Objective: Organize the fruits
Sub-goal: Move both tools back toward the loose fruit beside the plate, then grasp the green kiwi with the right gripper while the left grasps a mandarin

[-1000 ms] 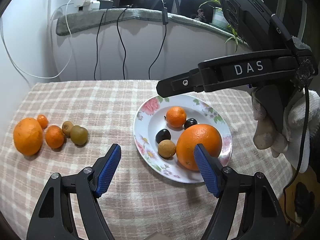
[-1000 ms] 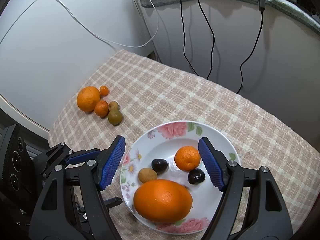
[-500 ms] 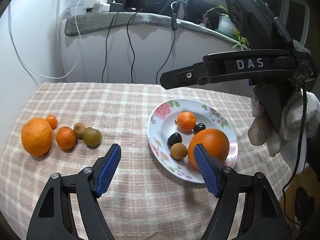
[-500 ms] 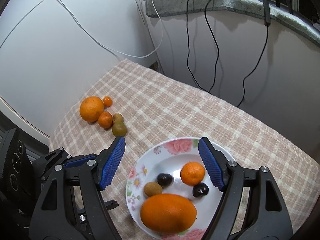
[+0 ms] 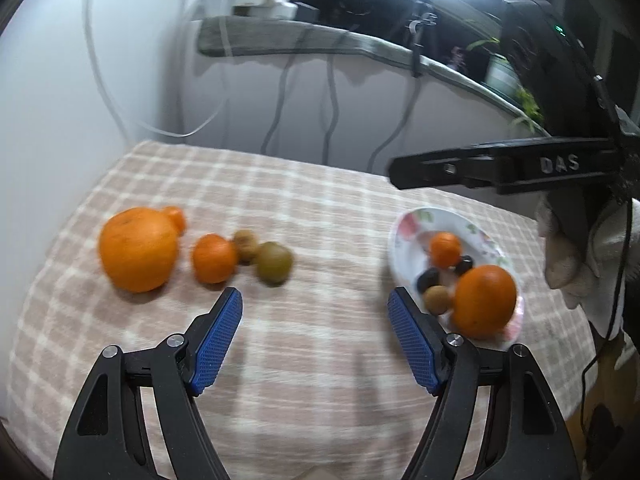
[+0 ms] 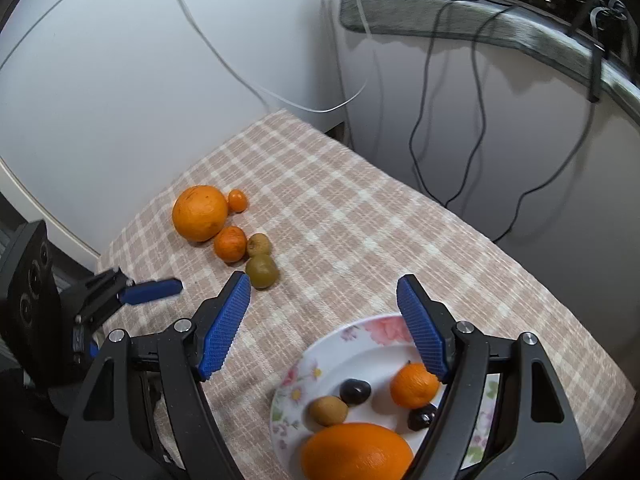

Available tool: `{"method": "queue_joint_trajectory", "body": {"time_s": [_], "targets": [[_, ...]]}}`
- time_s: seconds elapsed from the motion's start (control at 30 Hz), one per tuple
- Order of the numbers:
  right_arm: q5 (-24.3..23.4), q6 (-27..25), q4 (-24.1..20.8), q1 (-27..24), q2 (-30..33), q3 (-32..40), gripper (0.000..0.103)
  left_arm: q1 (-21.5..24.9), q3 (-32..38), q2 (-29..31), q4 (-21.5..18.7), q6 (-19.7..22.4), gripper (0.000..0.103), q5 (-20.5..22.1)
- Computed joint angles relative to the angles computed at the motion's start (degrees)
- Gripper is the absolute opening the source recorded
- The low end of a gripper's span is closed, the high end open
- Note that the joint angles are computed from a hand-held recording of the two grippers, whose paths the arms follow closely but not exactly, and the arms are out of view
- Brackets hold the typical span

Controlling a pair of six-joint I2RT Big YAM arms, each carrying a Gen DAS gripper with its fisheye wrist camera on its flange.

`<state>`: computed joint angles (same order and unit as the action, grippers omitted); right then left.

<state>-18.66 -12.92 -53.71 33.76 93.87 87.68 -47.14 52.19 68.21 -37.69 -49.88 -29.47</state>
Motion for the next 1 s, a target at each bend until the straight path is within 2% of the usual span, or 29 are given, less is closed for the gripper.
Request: {"method": "queue_joint_trajectory", "body": {"time_s": [0.3, 0.57, 0.63, 0.9, 1.0], "targets": [[0.17, -2.9, -4.58, 3.52, 4.59, 4.79, 0.078, 3.15, -3.69, -3.79, -1.1, -1.8, 0.072, 0.11], [0.86, -6.91, -8.34, 6.09, 7.89, 7.5, 0.078, 6.47, -3.88, -2.69, -0.46, 3.4, 0.051, 2.16], [0.63, -7.15, -9.64, 6.47, 9.08, 8.57, 0.074, 7.1, -3.75, -2.17, -0.06, 5.28, 0.045, 2.6], [-1.44, -6.85, -14.48, 6.75, 13.63, 13.2, 0.066, 8.75, -2.57, 0.16, -0.07, 11.87, 0.041, 2.78], [-1.95, -6.66, -15.81, 6.95, 14.86, 14.61, 0.059, 9.21, -1.86, 1.25, -0.19, 13.67, 0.041, 3.04]]}}
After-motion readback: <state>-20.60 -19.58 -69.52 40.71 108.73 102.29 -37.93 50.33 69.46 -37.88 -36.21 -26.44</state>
